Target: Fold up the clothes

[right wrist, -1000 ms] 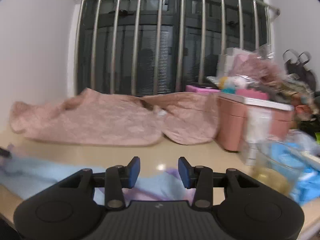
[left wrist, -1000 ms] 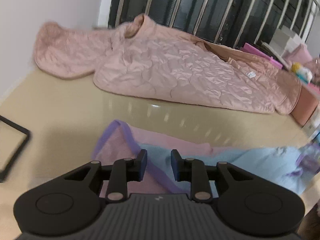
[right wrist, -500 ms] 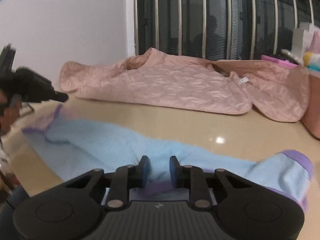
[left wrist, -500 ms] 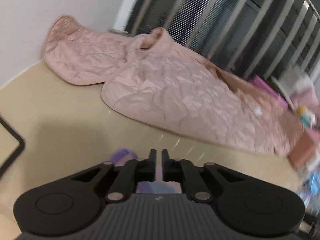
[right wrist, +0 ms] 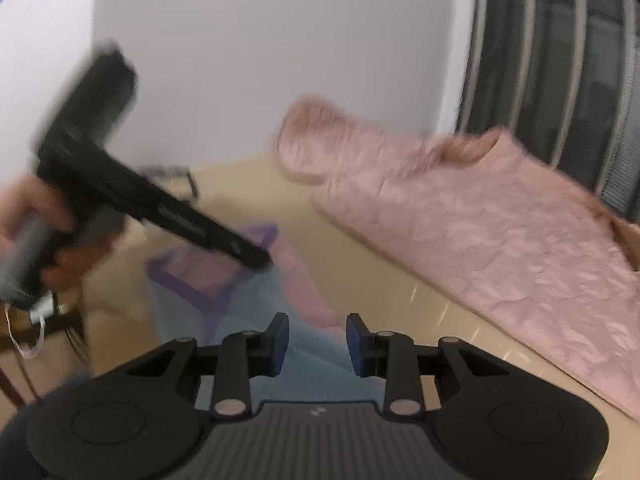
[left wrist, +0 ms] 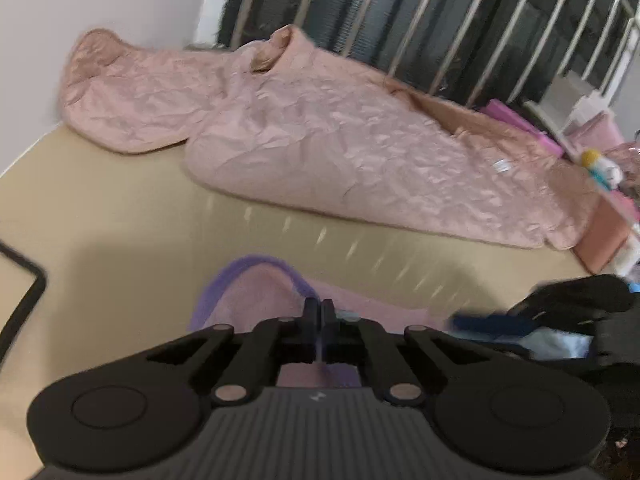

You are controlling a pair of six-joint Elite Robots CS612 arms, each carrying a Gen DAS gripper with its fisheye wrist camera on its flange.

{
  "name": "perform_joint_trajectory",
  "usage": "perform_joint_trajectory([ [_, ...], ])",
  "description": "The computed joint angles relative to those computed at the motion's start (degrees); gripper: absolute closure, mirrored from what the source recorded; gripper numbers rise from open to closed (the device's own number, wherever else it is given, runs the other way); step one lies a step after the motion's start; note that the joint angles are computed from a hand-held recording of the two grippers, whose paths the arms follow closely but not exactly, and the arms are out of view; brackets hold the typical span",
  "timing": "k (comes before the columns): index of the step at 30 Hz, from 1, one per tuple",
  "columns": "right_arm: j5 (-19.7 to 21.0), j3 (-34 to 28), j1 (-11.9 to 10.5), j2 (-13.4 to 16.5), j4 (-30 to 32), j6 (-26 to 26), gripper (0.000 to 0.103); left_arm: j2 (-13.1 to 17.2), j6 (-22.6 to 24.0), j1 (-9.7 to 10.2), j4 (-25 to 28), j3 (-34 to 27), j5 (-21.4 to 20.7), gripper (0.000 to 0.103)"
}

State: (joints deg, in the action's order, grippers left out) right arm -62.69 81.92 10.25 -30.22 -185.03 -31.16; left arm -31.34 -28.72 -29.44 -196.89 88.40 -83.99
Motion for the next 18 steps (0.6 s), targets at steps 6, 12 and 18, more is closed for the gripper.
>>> perform_joint_trajectory([
  [6, -2.18, -0.07, 0.42, 1.41, -10.06, 6.51, 0.101, 1.59, -6.87, 1.06, -7.23, -0.94, -0.57, 0.102],
  [12, -10.24, -2.96, 1.85, 3.18, -7.14, 7.19, 0.098, 1.61, -9.09, 0.91, -0.69, -2.58, 3.44, 0.090],
  [18, -8.17, 1.10, 1.44, 1.23, -12.80, 8.66, 0.085, 0.92, -2.11, 0.12, -3.79, -0.89, 2.05, 0.067],
])
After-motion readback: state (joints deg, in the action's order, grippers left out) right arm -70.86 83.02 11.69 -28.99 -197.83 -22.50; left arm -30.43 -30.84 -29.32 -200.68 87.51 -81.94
